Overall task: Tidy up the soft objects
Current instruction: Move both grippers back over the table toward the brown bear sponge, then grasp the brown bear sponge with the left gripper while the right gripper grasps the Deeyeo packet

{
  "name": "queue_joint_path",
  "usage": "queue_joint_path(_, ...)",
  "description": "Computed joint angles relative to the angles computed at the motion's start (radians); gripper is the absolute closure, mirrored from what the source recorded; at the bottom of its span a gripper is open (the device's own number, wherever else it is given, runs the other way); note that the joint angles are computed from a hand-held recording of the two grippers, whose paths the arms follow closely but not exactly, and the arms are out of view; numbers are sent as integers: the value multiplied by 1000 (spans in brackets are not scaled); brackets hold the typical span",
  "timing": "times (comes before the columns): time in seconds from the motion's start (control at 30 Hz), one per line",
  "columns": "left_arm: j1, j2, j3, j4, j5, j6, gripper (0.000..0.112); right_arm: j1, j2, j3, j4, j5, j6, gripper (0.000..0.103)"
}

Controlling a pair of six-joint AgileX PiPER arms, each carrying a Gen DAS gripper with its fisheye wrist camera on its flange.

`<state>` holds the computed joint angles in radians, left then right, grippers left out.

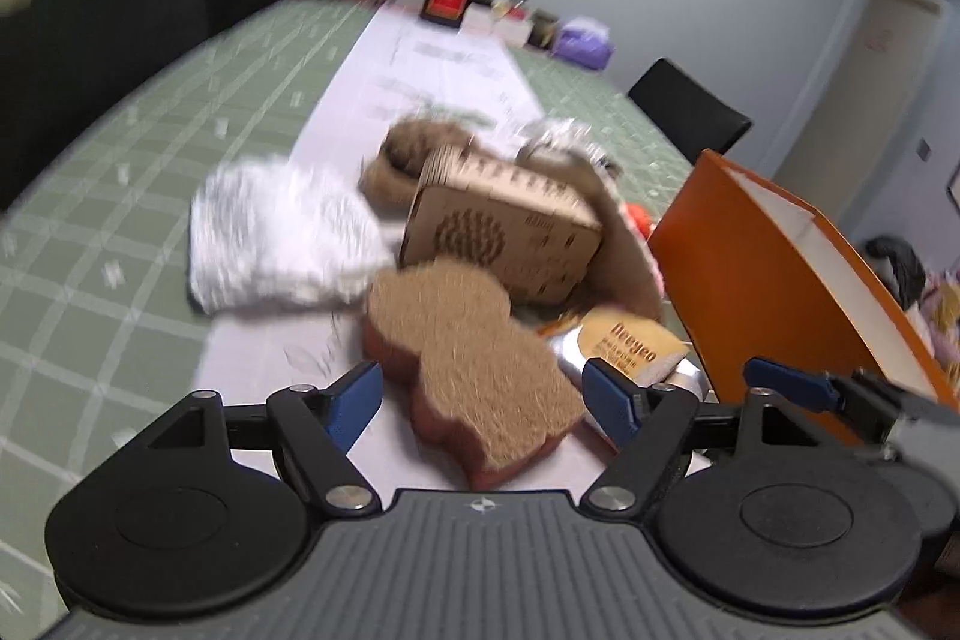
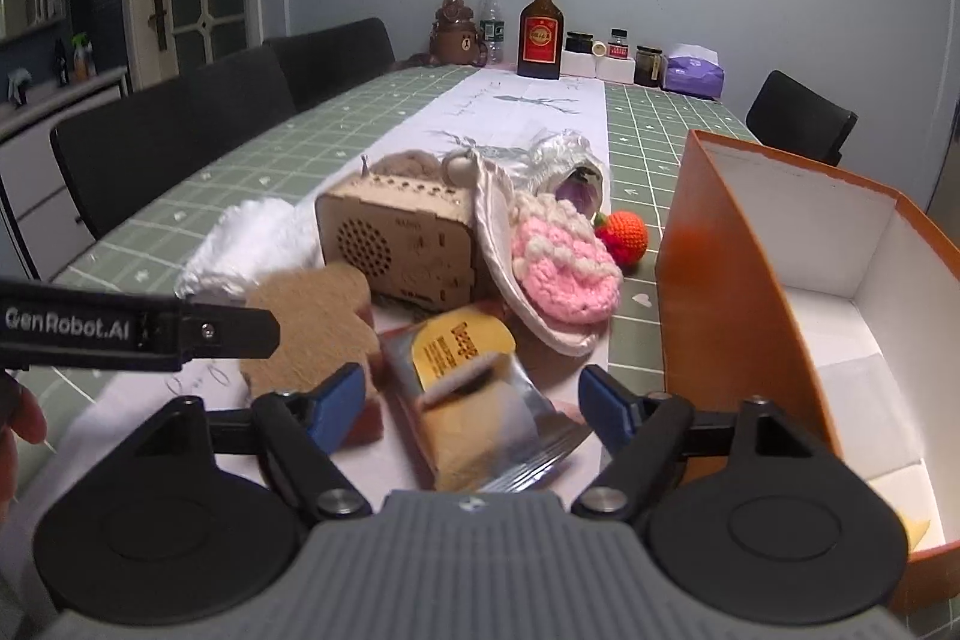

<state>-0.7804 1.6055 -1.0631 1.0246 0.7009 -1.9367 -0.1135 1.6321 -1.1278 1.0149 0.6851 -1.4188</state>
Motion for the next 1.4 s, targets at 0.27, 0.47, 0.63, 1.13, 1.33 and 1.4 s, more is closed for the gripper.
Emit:
queue_joint_path(0.27, 1, 102, -99, -82, 34, 30, 23, 39, 80, -15, -4, -74, -92, 24)
queue_joint_path(0.47, 14, 171, -208, -172, 88, 115, 19, 37, 111, -17, 14, -80, -128, 20)
queue_joint_path(0.63, 5, 243, -304, -203, 168, 173, 15, 38, 127, -35, -16, -62, -82, 20)
queue_joint_path(1.13, 41, 127, -176, -305, 83, 455, 13, 5, 123, -85, -117, 75, 83, 25)
queue_joint_path(1.33, 60, 70, -115, -329, 69, 516, 13, 3, 90, -39, -92, 75, 43, 26)
queue_joint_path(1.4, 63, 65, -105, -322, 57, 470, 13, 7, 79, -24, -72, 47, 3, 23)
